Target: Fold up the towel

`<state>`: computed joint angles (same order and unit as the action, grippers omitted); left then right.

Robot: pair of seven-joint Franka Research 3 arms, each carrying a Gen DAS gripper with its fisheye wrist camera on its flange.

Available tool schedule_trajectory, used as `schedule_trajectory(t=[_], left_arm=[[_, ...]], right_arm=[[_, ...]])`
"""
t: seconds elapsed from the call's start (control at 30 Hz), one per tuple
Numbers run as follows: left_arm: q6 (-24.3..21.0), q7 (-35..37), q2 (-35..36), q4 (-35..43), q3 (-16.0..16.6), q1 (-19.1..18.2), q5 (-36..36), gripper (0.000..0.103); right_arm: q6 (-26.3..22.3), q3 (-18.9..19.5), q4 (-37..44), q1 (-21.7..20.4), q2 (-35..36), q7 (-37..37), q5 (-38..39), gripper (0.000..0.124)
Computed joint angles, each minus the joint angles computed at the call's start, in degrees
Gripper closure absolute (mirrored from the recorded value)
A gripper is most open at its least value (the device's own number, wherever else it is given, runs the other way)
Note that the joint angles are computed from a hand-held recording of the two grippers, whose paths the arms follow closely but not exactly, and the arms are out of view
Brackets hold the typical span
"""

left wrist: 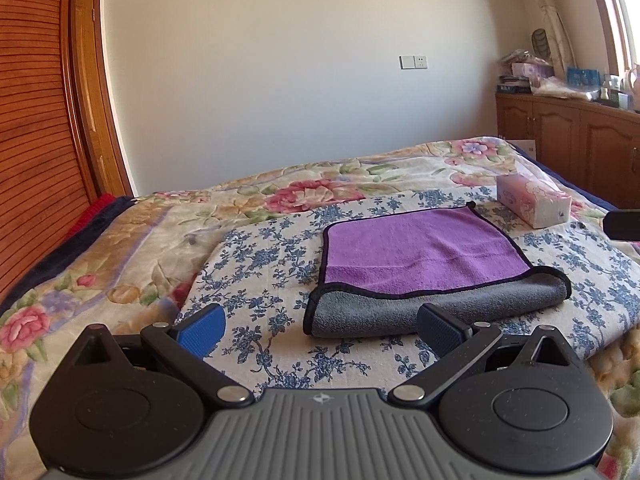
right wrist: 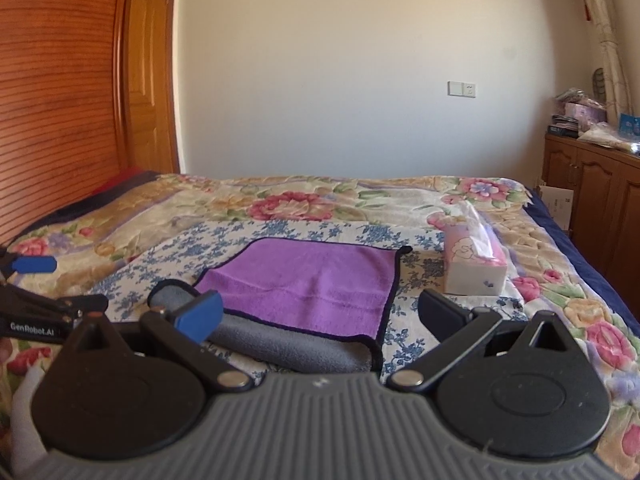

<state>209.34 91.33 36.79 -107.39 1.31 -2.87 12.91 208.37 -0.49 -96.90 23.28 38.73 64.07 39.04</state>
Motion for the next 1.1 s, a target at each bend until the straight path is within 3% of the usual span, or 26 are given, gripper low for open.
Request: schedule_trajectory(t=[0.2,0.67,1.1], left_arm=[[-2.2,-1.5,2.0,3.7,-1.5,1.5,2.0,0.0],[-12.7,-6.4,8.4,15.2,-5.8,5.6,9.0,0.0],[-21.3,-3.2,16.2,25.6,-21.3,16.4,15.1,0.01]], right_arm=[[-3.8,-0.2,1.4,-1.1,0.7,0.4,-2.4,0.021],[-12.2,-1.2,8.1,-3.5,4.6,5.2,-10.3,0.021],[-19.5,-3.5,13.2,-4.0,7.7,12.2,-15.4,0.021]])
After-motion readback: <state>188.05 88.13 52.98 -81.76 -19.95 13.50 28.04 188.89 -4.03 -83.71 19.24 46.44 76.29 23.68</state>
